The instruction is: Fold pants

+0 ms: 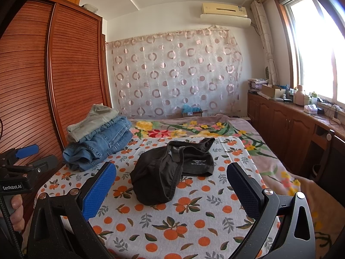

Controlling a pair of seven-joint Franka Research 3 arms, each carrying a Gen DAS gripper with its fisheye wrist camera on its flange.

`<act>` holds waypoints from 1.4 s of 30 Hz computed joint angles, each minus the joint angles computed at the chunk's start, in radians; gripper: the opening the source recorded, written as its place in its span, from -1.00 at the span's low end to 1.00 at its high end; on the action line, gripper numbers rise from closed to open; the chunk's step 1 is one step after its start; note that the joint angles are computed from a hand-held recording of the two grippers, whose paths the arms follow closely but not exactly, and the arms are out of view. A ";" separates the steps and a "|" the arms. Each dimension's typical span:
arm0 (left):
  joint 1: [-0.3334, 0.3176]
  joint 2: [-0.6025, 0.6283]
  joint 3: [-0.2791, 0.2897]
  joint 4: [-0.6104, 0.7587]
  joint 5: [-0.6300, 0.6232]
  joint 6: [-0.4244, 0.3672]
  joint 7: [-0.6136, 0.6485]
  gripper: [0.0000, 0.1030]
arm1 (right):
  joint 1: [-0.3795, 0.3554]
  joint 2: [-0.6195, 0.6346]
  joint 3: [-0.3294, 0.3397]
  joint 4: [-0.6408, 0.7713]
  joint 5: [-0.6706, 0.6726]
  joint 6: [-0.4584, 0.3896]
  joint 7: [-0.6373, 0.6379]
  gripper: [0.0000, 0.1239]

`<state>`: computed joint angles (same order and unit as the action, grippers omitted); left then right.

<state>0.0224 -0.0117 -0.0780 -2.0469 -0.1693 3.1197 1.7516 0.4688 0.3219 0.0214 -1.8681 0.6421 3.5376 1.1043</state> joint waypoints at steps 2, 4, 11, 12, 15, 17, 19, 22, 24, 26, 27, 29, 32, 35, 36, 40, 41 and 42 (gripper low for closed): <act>0.002 0.005 -0.001 0.008 0.029 -0.006 -0.027 0.98 | 0.008 0.002 -0.007 0.003 0.009 -0.001 -0.007 0.65; 0.004 0.008 -0.006 0.006 0.024 -0.008 -0.023 0.98 | 0.008 0.000 -0.007 0.000 0.011 -0.003 -0.009 0.65; 0.036 0.069 -0.041 0.049 -0.061 -0.051 0.067 0.98 | 0.012 0.016 -0.033 0.019 0.012 -0.061 -0.003 0.65; 0.046 0.081 -0.053 0.058 -0.085 -0.059 0.096 0.98 | 0.017 0.021 -0.045 0.026 0.014 -0.079 -0.004 0.65; 0.075 0.111 -0.088 0.080 -0.141 -0.079 0.163 0.98 | 0.038 0.032 -0.083 0.041 0.009 -0.113 -0.001 0.65; 0.090 0.129 -0.108 0.091 -0.168 -0.091 0.198 0.98 | 0.071 0.043 -0.131 0.056 0.010 -0.153 0.007 0.56; 0.105 0.157 -0.129 0.120 -0.193 -0.114 0.235 0.98 | 0.100 0.058 -0.182 0.074 -0.005 -0.202 0.028 0.46; 0.116 0.205 -0.151 0.170 -0.195 -0.146 0.262 0.98 | 0.159 0.081 -0.274 0.095 -0.041 -0.254 0.073 0.26; 0.110 0.240 -0.151 0.208 -0.163 -0.171 0.249 0.98 | 0.201 0.095 -0.340 0.109 -0.072 -0.300 0.111 0.16; 0.107 0.277 -0.157 0.258 -0.130 -0.220 0.233 0.98 | 0.230 0.103 -0.388 0.119 -0.106 -0.338 0.152 0.07; 0.117 0.289 -0.174 0.274 -0.138 -0.228 0.250 0.98 | 0.241 0.104 -0.407 0.121 -0.121 -0.349 0.173 0.06; 0.115 0.314 -0.186 0.306 -0.128 -0.240 0.252 0.95 | 0.246 0.098 -0.420 0.111 -0.148 -0.357 0.201 0.06; 0.125 0.353 -0.218 0.366 -0.141 -0.291 0.275 0.88 | 0.260 0.087 -0.446 0.093 -0.188 -0.368 0.251 0.06; 0.126 0.384 -0.239 0.418 -0.154 -0.346 0.300 0.79 | 0.275 0.066 -0.465 0.062 -0.225 -0.363 0.299 0.06; 0.128 0.397 -0.247 0.441 -0.165 -0.371 0.312 0.71 | 0.285 0.060 -0.475 0.052 -0.239 -0.362 0.316 0.06; 0.100 0.427 -0.244 0.490 -0.168 -0.403 0.318 0.50 | 0.268 0.035 -0.462 0.017 -0.280 -0.340 0.360 0.06; 0.096 0.429 -0.246 0.494 -0.169 -0.402 0.321 0.47 | 0.274 0.030 -0.469 0.006 -0.293 -0.335 0.374 0.06; 0.097 0.435 -0.255 0.504 -0.178 -0.414 0.332 0.45 | 0.279 0.025 -0.474 -0.003 -0.306 -0.331 0.387 0.06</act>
<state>0.1192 0.4232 -0.3335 -1.5430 -0.3470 2.7061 2.0833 0.7473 0.3469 -0.4529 -1.8707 0.3363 3.2062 1.4912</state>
